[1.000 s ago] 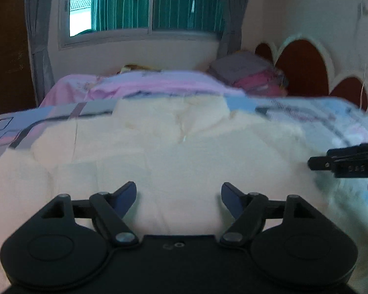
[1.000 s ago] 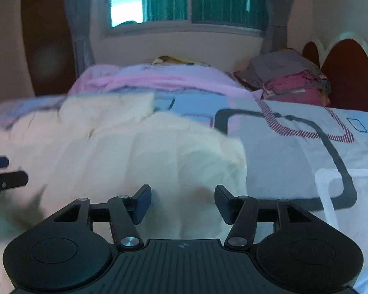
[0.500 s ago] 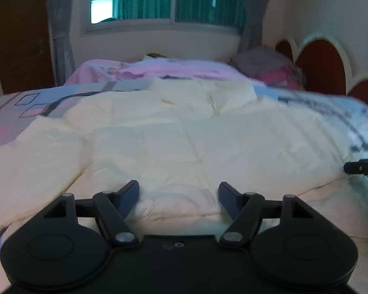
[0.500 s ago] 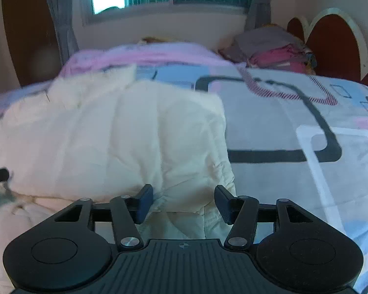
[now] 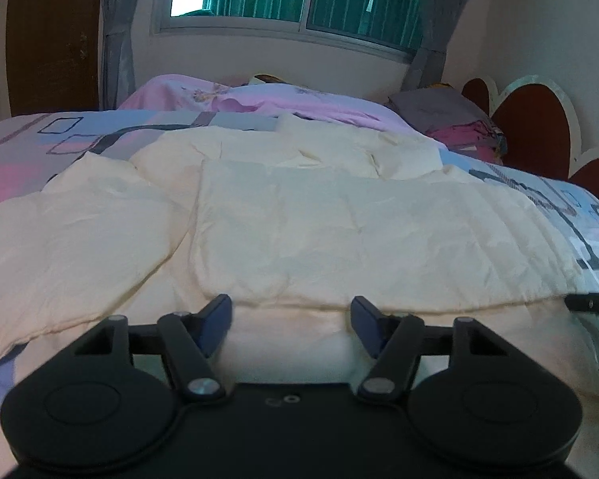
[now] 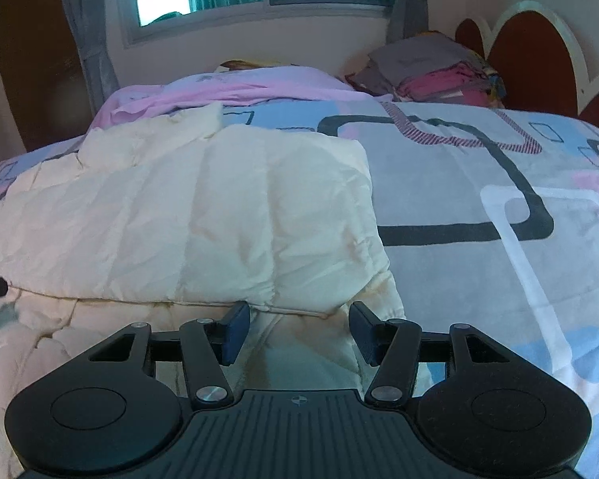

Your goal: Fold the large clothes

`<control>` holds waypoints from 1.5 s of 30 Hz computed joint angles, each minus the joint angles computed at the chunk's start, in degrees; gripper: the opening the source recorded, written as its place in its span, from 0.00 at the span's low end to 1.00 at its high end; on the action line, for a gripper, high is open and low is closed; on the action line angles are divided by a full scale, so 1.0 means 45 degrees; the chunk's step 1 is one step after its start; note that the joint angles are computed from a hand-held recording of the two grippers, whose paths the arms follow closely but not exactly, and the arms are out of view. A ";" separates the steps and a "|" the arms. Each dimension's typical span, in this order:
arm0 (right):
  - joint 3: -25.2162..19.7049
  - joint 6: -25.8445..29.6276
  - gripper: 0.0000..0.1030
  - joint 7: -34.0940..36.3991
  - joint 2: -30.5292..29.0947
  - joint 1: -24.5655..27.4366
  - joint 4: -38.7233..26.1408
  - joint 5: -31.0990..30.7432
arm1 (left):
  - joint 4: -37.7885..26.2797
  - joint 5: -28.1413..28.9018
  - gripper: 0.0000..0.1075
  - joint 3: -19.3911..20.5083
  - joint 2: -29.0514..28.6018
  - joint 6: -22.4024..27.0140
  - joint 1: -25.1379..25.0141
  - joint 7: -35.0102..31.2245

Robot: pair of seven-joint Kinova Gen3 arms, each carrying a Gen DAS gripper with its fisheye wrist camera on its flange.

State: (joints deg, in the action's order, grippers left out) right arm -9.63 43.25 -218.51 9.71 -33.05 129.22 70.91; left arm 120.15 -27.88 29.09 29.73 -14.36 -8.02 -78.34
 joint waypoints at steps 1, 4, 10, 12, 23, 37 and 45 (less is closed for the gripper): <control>-0.0035 0.0251 0.54 -0.0260 -0.0042 -0.0183 0.0041 -0.0023 | 0.0211 -0.0115 0.70 -0.0213 -0.0168 -0.0092 0.0033 0.0057; -0.0266 0.0497 0.54 -0.0115 -0.0350 -0.0317 0.0107 -0.0533 | 0.1142 -0.1088 0.77 -0.1149 -0.0819 -0.1216 -0.0183 0.1281; -0.0873 0.1962 0.55 -0.0454 -0.0820 -0.1074 0.0197 -0.1447 | 0.2210 -0.2442 0.75 -0.1394 -0.1753 -0.1984 -0.3607 0.4388; -0.0969 0.2266 0.55 -0.0367 -0.0813 -0.1202 0.0073 -0.1766 | 0.2196 -0.2476 0.72 -0.1448 -0.1531 -0.2108 -0.4786 0.5423; -0.0602 0.3213 0.55 -0.0258 -0.0019 -0.1438 -0.1058 -0.2056 | 0.0685 -0.4680 0.61 -0.0786 0.0490 -0.3009 -0.8994 1.1038; -0.0263 0.3666 0.55 0.0031 0.0254 -0.1572 -0.1832 -0.1883 | -0.0908 -0.7769 0.12 -0.1511 0.0088 -0.5069 -0.6300 1.1932; -0.0149 0.2877 0.55 -0.0791 -0.0069 -0.1076 -0.1282 -0.0786 | -0.1861 -0.9426 0.12 -0.1141 -0.0151 -0.4474 -0.2412 1.1857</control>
